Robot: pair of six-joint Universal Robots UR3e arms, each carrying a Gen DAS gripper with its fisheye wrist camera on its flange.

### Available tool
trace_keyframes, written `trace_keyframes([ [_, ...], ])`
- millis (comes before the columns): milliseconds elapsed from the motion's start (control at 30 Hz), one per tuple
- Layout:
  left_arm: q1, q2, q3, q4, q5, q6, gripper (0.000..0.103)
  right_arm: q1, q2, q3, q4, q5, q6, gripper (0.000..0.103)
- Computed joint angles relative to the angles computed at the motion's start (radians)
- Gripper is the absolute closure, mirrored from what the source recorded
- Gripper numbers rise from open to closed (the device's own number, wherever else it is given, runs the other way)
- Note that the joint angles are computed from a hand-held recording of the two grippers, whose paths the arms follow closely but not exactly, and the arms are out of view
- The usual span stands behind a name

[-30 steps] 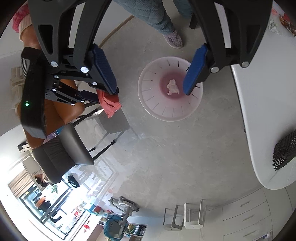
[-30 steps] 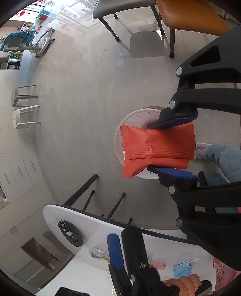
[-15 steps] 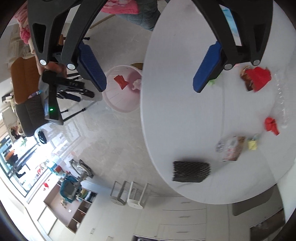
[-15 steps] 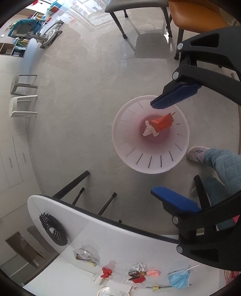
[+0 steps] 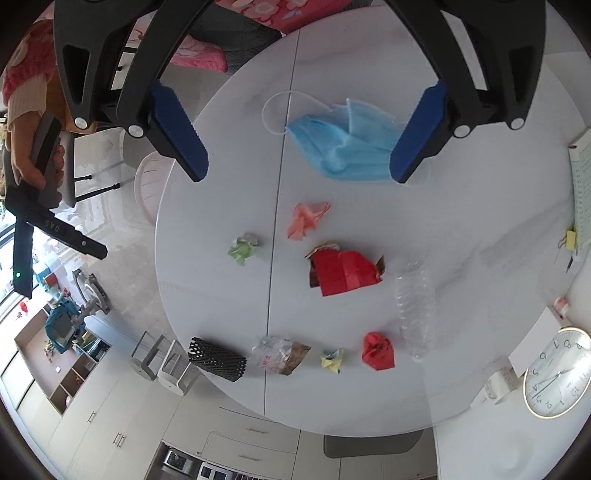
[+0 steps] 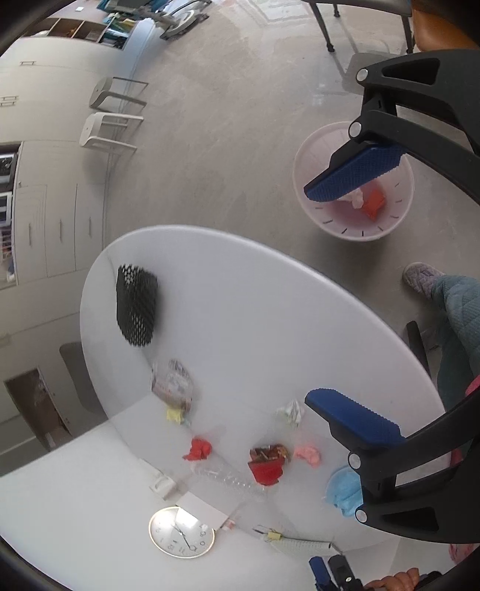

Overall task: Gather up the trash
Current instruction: 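Grasp the blue face mask with the left gripper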

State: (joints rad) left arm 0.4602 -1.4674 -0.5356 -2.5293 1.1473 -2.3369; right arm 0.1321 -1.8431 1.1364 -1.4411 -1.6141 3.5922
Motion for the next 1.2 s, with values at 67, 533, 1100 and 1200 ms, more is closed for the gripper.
trace_keyframes([
  [67, 0.083, 0.067, -0.113, 0.012, -0.001, 0.101, 0.009, 0.099, 0.087, -0.068, -0.017, -0.035, 0.07, 0.002],
  [533, 0.143, 0.2, -0.64, 0.315, 0.05, 0.273, 0.009, 0.453, 0.599, -0.641, 0.144, -0.139, 0.316, 0.002],
  [1100, -0.027, 0.124, -0.771, 0.52, 0.162, 0.121, 0.048, 0.336, 0.678, -0.559, 0.046, -0.019, 0.033, 0.002],
  [1200, -0.026, 0.126, -0.766, 0.523, 0.159, 0.131, 0.06, 0.316, 0.666, -0.505, -0.004, 0.01, -0.012, 0.002],
])
